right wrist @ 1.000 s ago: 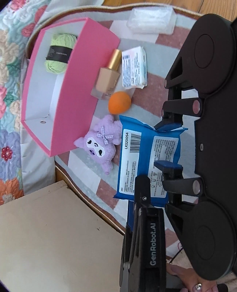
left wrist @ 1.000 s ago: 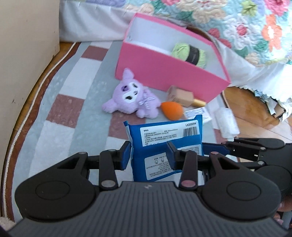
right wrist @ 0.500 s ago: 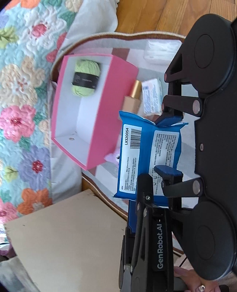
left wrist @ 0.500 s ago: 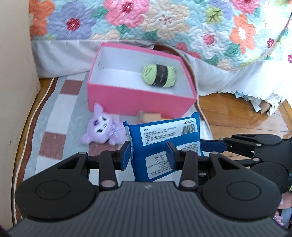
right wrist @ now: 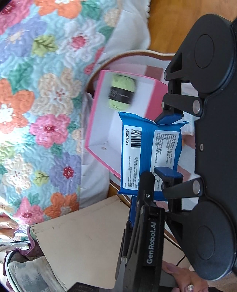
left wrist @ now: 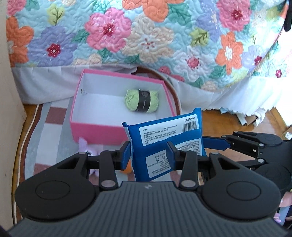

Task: Organize objects
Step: 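Grasp the blue wipe pack with the left gripper and lift it, then lower the wipe pack into the pink box and open the left gripper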

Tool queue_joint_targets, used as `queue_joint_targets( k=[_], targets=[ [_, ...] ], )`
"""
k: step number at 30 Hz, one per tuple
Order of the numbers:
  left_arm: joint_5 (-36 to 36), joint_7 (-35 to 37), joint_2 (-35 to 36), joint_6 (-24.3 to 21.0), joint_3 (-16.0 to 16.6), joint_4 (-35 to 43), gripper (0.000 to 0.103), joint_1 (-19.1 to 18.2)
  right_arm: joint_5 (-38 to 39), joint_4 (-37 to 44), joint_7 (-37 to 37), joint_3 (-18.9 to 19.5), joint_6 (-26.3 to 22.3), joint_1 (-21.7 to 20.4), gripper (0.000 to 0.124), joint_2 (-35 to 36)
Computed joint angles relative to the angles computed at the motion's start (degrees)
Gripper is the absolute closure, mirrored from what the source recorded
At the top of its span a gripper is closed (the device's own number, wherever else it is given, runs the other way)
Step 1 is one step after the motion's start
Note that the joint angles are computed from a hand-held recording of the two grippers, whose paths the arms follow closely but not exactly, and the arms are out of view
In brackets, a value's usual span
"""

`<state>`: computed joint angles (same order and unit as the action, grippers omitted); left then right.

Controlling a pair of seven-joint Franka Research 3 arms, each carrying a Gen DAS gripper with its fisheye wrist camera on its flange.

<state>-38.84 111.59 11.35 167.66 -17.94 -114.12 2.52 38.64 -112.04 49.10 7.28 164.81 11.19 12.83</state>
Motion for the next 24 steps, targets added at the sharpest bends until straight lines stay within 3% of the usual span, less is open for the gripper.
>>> queue_joint_targets(
  k=[5,13,24],
  targets=[
    [1.7,-1.7,6.1,-1.6,-0.4,7.4,0.063,0.8,-3.9,4.6,1.7,-1.1,0.7,0.3,0.068,3.7],
    [13.4,-13.3,21.7,-8.7,0.1,25.5,0.063,0.8,-11.7,17.7,7.9,-2.8,-1.9,0.0,0.068,15.1],
    [26.3,-26.0,43.4,-19.4,1.1,54.6,0.063,-2.4,-22.8,39.0,18.4,-6.4,-12.0,1.2,0.070,31.6]
  ],
)
